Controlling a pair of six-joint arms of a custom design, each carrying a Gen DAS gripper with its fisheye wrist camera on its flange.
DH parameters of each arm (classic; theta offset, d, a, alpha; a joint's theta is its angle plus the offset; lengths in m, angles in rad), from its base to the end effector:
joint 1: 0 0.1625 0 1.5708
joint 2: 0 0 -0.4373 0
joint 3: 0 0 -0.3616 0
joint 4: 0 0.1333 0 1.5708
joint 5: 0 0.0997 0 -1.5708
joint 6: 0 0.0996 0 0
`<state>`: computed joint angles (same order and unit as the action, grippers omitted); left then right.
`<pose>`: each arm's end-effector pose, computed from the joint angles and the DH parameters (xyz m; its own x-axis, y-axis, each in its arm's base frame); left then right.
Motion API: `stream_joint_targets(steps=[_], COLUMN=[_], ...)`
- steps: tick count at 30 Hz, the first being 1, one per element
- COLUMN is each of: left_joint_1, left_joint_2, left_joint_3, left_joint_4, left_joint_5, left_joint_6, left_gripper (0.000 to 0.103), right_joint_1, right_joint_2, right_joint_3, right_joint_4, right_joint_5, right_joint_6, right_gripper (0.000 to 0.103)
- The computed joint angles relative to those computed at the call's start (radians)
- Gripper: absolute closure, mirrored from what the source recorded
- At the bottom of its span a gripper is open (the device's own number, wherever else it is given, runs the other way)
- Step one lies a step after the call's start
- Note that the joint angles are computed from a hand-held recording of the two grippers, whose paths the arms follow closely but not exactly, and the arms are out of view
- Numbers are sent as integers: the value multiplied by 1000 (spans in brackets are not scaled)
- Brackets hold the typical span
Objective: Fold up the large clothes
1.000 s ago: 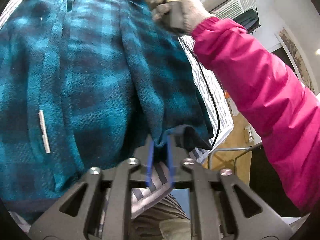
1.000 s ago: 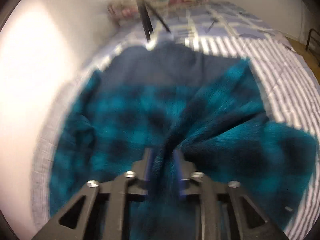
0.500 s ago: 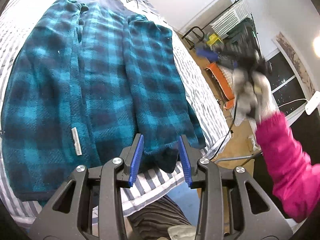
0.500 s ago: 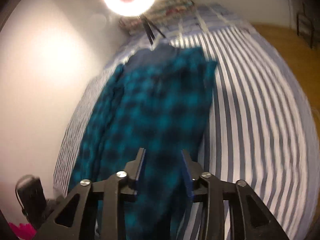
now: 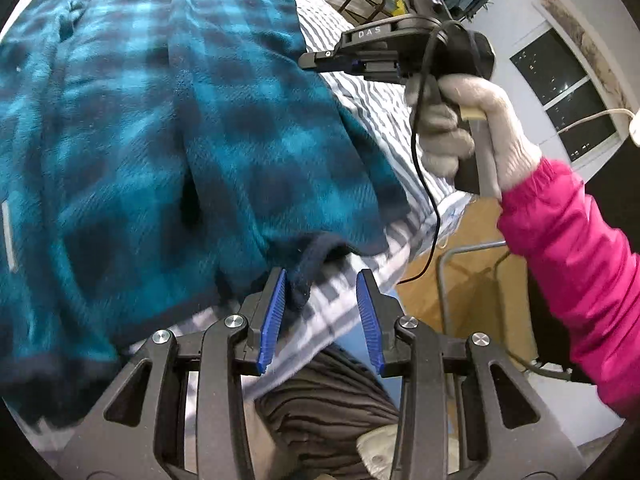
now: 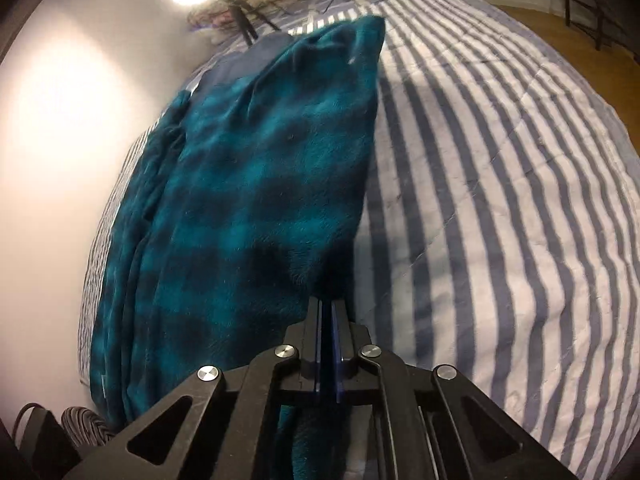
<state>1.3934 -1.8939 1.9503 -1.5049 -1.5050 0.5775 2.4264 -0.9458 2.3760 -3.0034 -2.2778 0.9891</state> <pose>0.0831 -0.3288 0.4460 -0.7261 0.6875 0.0119 0.6822 0.7181 0.1378 0.3518 -0.2147 0.0836 -0.9054 0.2331 0.3549 0.0028 0.8391 -0.5440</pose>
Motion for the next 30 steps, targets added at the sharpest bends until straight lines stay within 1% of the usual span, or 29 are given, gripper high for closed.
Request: stream_joint_targets(steps=[1,3,4,5,7,8,10,11,12,13,16,18,21,22,23,24,25,26,27,29,30], left_joint_1=[1,-10,-22,-40,-74,-93,-149,-167,-167,-178,-214,-230,-252,-253,-248,-242,-237,-237,-235,-209,-210], left_joint_2=[-10,-35,-49,-64,-89,-98,-124,-131,-134,-146,-171,-174,-176,-173,-172,-159,-155,-150,-147,-133,-135], left_joint_3=[-7,-21,-24,-23,-8,5,47,58,62,75,116,146,207,219,223,228,236,241,239,204,195], left_joint_4=[2,0,-4,-8,-21,-24,-35,-29,-22,-16,-23,-45,-111,-116,-110,-117,-127,-136,-137,-113,-103], left_joint_5=[-8,-25,-33,-39,-49,-49,-27,-23,-26,-24,25,46,106,111,111,111,118,134,131,70,55], left_joint_6=[-4,-16,-17,-19,-15,-17,-28,-38,-35,-36,-42,-52,-43,-40,-34,-29,-27,-29,-33,-41,-51], left_gripper=[68,68,68,68,68,68,66,66,66,66,66,66,66,66,66,71,93,101,102,103,103], right_joint_1=[14,35,44,53,80,87,126,142,158,174,179,162,124,109,107,104,104,106,112,135,158], right_joint_2=[-11,-40,-55,-73,-99,-102,-125,-128,-129,-130,-71,-25,31,50,63,75,85,91,90,71,46], right_joint_3=[5,22,34,46,66,66,84,89,95,105,115,127,124,122,117,112,113,116,116,107,102], right_joint_4=[0,-8,-19,-31,-42,-40,-26,-30,-44,-68,-184,-271,-293,-304,-298,-290,-295,-304,-299,-270,-244], right_joint_5=[-10,-19,-21,-17,-15,-16,-4,8,27,51,121,177,226,239,245,245,246,244,237,215,195], right_joint_6=[7,27,39,48,74,78,106,113,114,112,78,55,50,39,41,48,55,64,75,88,97], right_gripper=[101,98,92,82,70,70,70,70,70,70,69,69,70,73,83,90,100,101,101,101,101])
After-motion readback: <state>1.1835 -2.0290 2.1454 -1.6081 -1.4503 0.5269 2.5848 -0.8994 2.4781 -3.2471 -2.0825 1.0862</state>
